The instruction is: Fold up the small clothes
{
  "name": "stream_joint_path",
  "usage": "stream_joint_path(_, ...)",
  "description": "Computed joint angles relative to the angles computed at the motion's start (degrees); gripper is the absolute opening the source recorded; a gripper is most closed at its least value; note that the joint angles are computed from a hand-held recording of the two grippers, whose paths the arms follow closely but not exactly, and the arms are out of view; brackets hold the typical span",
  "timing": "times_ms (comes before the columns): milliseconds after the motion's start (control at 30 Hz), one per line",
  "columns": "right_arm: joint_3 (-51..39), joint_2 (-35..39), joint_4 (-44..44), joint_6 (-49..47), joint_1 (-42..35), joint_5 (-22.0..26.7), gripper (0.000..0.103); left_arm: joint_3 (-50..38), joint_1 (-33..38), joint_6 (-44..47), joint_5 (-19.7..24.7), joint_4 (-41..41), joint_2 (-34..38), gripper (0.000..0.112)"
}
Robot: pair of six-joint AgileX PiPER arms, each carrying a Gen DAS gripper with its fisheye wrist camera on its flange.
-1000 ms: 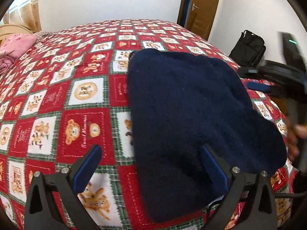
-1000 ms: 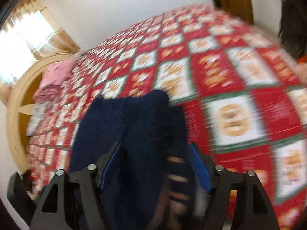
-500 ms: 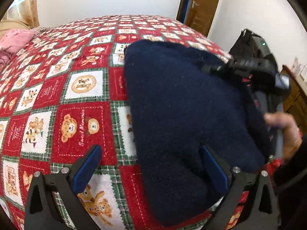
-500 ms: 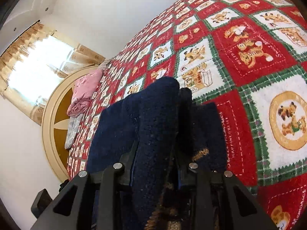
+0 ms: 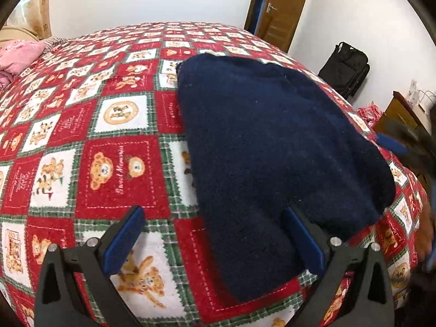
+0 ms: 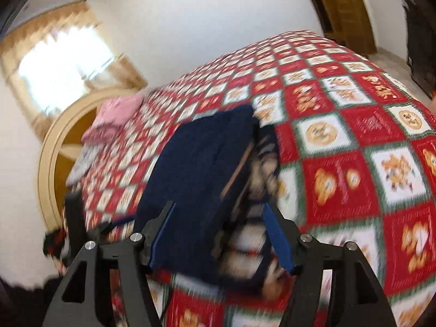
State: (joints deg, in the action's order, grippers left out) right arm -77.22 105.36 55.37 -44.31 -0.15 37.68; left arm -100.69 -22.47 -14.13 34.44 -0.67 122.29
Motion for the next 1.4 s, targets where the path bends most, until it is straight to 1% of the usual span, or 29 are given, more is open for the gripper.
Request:
stream_joint_path(100,2.1,2.2,-8.9,5.0,4.4,-5.0,0.065,-0.8,0.0,-0.4,0.6,-0.9,0.9,0.103)
stream_joint_path(133,2.0,3.4,-8.2,6.3,5.0,-4.7,0.054,-0.8,0.0,-1.2,0.9,-0.1,1.0,0.103)
stream_joint_path(167,1.6,4.1,-5.1,6.2,4.2,-2.2,0.052,-0.6,0.0,-1.7,1.2,0.6,1.0,0.103)
stream_joint_path(200,0.9,5.0,0.2,3.8,2.2,2.2,0.052,0.0,0.2,-1.5,1.3,0.9,0.7,0.103)
stream_joint_path(233,-0.1,6.4,5.9,1.7,-0.1,7.9,0.046,0.9,0.5,-0.7,1.0,0.6,0.1,0.103)
stream_joint_path(267,-1.3,8.2,11.6,1.7,-2.1,13.6,0.035,2.0,0.7,0.0,0.6,0.6,-0.8,0.103)
stream_joint_path(333,-0.6,11.4,22.9,-0.9,-6.3,23.6,0.030,5.3,1.3,0.1,-1.5,1.3,-3.5,0.103)
stream_joint_path(367,1.2,11.8,26.1,-2.5,-8.1,25.6,0.030,6.8,1.5,-0.1,-2.6,1.8,-4.7,0.103)
stream_joint_path(400,2.8,11.7,27.1,-3.8,-9.1,25.2,0.030,8.0,1.8,0.0,-3.5,1.7,-5.8,0.103)
stream_joint_path(467,5.8,10.6,23.2,-3.5,-11.0,19.2,0.027,9.5,2.7,3.7,-4.9,-2.2,-7.3,0.103)
stream_joint_path(500,6.5,11.3,22.9,-3.6,-11.8,18.2,0.015,10.4,3.2,7.2,-5.7,-5.9,-8.0,0.103)
stream_joint_path(533,7.6,12.0,25.0,-4.6,-12.8,19.4,0.011,10.8,3.2,9.3,-6.0,-8.0,-8.2,0.103)
stream_joint_path(567,8.6,12.2,26.4,-5.6,-13.6,20.2,0.011,10.7,3.1,10.8,-5.9,-9.3,-8.0,0.103)
stream_joint_path(633,9.5,8.8,23.3,-6.4,-12.6,15.9,0.011,9.5,1.9,9.8,-4.9,-7.3,-6.7,0.103)
stream_joint_path(700,9.7,3.3,14.6,-3.0,-9.0,6.5,0.011,9.1,-0.3,3.8,-4.3,0.3,-5.9,0.103)
stream_joint_path(767,9.8,-0.9,3.6,5.1,-6.0,-1.7,0.011,9.2,-2.4,-2.9,-4.3,11.7,-4.9,0.103)
stream_joint_path(800,11.0,-3.0,-2.1,9.2,-4.5,-7.2,0.012,10.5,-3.4,-6.2,-5.7,17.5,-5.3,0.103)
stream_joint_path(833,11.1,-3.9,-5.6,11.3,-3.7,-10.4,0.014,11.5,-4.5,-10.4,-6.2,23.2,-5.7,0.103)
stream_joint_path(867,12.2,-6.0,-6.9,11.7,-3.6,-11.8,0.014,12.1,-5.6,-13.6,-5.9,28.8,-6.0,0.103)
stream_joint_path(933,12.5,-8.4,-2.5,7.5,-3.8,-10.7,0.014,13.8,-7.3,-17.8,-5.3,38.2,-7.0,0.103)
stream_joint_path(967,13.0,-9.0,2.2,2.4,-3.4,-10.5,0.014,14.8,-7.5,-17.7,-5.4,39.9,-7.7,0.103)
stream_joint_path(1033,14.1,-10.3,6.9,-5.5,-0.9,-10.1,0.014,16.4,-7.3,-14.7,-6.2,38.4,-9.8,0.103)
stream_joint_path(1067,13.0,-9.8,6.0,-6.7,1.6,-9.8,0.014,17.3,-6.7,-11.3,-7.3,34.4,-11.4,0.103)
stream_joint_path(1133,9.4,-7.8,1.1,-3.7,4.9,-9.2,0.014,18.8,-5.0,-3.9,-11.7,23.0,-14.1,0.103)
stream_joint_path(1200,6.4,-5.0,-3.7,0.6,7.8,-10.5,0.014,18.4,-4.0,2.4,-14.4,12.2,-14.8,0.103)
stream_joint_path(1233,4.4,-2.9,-5.5,2.3,8.6,-10.7,0.014,17.3,-3.8,2.9,-15.3,8.3,-14.1,0.103)
stream_joint_path(1300,0.3,0.5,-13.8,9.9,10.3,-10.1,0.014,14.0,-4.8,0.7,-14.7,7.5,-11.1,0.103)
stream_joint_path(1367,-1.6,2.9,-25.0,17.7,11.3,-12.3,0.014,8.3,-6.8,-8.5,-10.3,15.6,-6.3,0.101)
stream_joint_path(1400,-1.7,3.6,-30.8,21.9,12.0,-13.6,0.014,5.4,-7.8,-12.0,-7.1,18.7,-3.9,0.098)
